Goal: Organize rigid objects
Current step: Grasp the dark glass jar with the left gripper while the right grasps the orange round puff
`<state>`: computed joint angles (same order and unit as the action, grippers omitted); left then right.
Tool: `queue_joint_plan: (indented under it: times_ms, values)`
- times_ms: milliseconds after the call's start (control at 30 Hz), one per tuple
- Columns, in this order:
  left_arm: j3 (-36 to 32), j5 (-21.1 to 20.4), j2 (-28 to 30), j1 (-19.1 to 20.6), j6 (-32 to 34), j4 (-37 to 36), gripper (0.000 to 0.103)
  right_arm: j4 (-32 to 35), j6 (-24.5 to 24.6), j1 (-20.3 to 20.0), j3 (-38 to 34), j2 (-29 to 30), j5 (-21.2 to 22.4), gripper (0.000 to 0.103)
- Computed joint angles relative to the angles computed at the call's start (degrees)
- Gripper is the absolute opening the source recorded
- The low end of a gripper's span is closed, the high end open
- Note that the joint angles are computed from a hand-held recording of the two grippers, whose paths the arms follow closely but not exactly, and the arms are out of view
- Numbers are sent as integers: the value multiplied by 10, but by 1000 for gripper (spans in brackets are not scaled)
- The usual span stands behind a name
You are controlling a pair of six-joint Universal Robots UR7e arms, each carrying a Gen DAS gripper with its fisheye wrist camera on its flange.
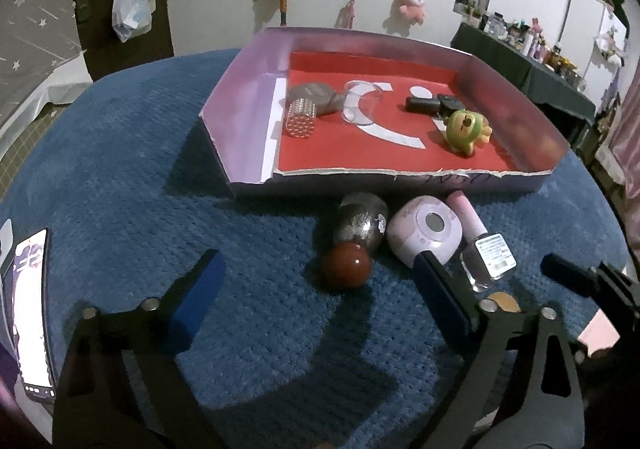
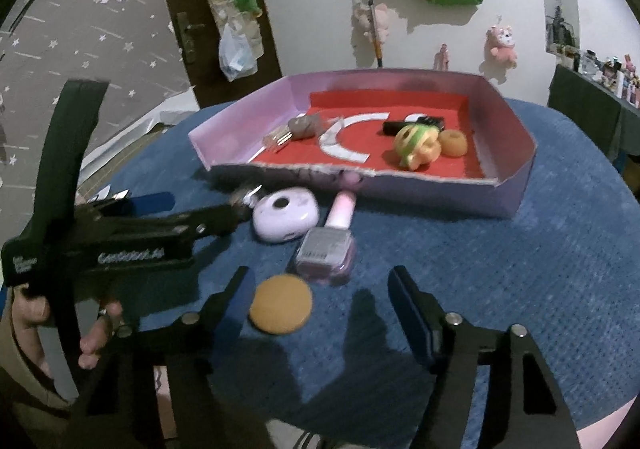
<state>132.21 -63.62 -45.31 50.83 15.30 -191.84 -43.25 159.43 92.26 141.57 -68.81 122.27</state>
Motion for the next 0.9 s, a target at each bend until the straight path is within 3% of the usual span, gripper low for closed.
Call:
queue_joint_plan:
  times_ms: [500,600,733,900]
  values:
    - [-37,2,34,7,11,19,68,36,-13,-5,-33,50,-22,54]
    - [-42,-5,40,7,16,21,56,32,-21,-1,-37,55,-9,43]
    - [-34,-9,47,-1,34,1,31,31,-28,0,-36,56,-5,40]
    - [-29,-8,44,-5,33,2,29,43,-30,1,-38,52,-12,40]
